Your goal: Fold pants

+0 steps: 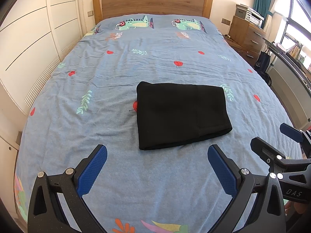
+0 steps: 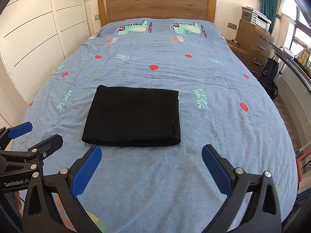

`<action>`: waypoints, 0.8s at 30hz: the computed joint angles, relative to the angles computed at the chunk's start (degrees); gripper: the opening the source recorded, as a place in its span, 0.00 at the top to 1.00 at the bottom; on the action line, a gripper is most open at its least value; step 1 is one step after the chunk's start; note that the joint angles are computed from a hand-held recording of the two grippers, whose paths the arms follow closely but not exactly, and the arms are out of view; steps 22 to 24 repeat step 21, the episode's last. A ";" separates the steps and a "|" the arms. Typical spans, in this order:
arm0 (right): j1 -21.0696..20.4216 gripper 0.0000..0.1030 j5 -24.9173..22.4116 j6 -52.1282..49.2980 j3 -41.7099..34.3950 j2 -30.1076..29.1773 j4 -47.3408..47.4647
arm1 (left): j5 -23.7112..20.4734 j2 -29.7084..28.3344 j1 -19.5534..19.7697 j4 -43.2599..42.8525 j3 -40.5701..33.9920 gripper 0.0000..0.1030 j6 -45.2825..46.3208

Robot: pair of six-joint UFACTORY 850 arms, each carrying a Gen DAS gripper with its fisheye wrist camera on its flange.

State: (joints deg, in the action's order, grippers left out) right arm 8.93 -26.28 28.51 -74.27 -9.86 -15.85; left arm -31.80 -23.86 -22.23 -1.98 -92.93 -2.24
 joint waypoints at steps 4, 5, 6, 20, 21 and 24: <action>-0.10 0.00 -0.23 -0.30 0.10 0.20 0.31 | -0.02 -0.03 -0.07 -0.04 -0.02 0.01 0.30; -0.11 0.00 -0.26 -0.32 0.05 0.17 0.28 | -0.02 -0.03 -0.07 -0.04 -0.02 0.01 0.30; -0.10 0.00 -0.24 -0.30 0.06 0.17 0.27 | 0.03 -0.03 -0.08 -0.08 -0.03 0.01 0.33; 0.06 0.00 -0.41 0.57 0.44 0.67 -0.67 | 1.38 0.56 -0.49 1.59 0.97 0.01 -0.01; 0.05 0.00 -0.40 0.73 0.44 0.65 -0.79 | 1.32 0.54 -0.50 1.60 0.95 0.01 -0.09; 0.05 0.00 -0.40 0.73 0.44 0.65 -0.79 | 1.32 0.54 -0.50 1.60 0.95 0.01 -0.09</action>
